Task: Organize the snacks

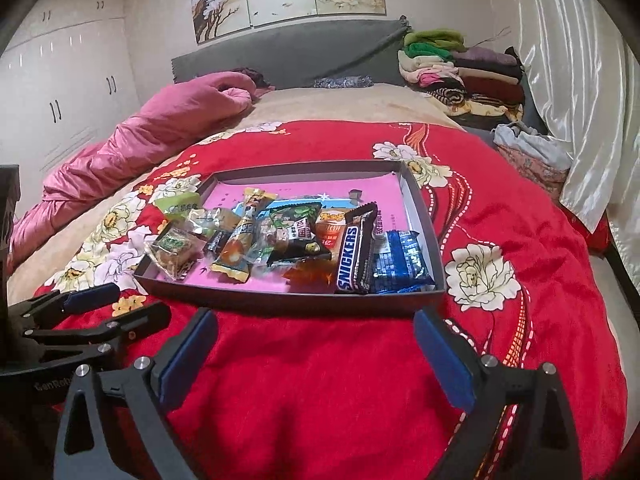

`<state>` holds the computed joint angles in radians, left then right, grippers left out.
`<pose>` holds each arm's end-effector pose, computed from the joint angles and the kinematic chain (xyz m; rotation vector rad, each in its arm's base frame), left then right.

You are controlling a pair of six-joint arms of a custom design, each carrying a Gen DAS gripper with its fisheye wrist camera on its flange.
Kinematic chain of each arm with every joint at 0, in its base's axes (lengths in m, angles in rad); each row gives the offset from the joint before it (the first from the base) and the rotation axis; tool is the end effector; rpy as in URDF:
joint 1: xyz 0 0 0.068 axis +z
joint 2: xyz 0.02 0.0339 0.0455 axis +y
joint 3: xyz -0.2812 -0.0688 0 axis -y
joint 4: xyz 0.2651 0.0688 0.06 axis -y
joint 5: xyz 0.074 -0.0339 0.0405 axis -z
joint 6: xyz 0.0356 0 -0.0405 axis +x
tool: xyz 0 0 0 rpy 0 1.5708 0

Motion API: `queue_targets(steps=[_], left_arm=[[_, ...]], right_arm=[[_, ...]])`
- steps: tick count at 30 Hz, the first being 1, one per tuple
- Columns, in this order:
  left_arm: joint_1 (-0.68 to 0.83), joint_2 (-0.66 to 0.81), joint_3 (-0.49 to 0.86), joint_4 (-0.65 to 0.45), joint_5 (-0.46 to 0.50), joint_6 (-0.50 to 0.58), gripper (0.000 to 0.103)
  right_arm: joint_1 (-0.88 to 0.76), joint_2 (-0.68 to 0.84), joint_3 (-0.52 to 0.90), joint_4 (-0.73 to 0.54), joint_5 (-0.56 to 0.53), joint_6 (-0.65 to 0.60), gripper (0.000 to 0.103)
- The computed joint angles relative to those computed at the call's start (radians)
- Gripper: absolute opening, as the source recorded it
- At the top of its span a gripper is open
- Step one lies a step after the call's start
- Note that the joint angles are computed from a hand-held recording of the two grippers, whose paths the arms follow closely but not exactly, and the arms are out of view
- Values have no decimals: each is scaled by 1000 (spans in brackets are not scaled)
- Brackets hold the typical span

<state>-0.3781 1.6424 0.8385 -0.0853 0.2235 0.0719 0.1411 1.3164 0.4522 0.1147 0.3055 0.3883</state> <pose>0.3091 -0.1313 0.1603 0.6472 2.3869 -0.4077 0.2451 0.0240 0.1494 0.4316 2.2380 -0.0789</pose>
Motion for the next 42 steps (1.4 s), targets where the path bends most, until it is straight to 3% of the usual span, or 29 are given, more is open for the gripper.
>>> queue_targets(steps=[42], left_arm=[[12, -42, -33, -15, -11, 24, 81]], right_arm=[[-1, -13, -11, -21, -1, 20, 102]])
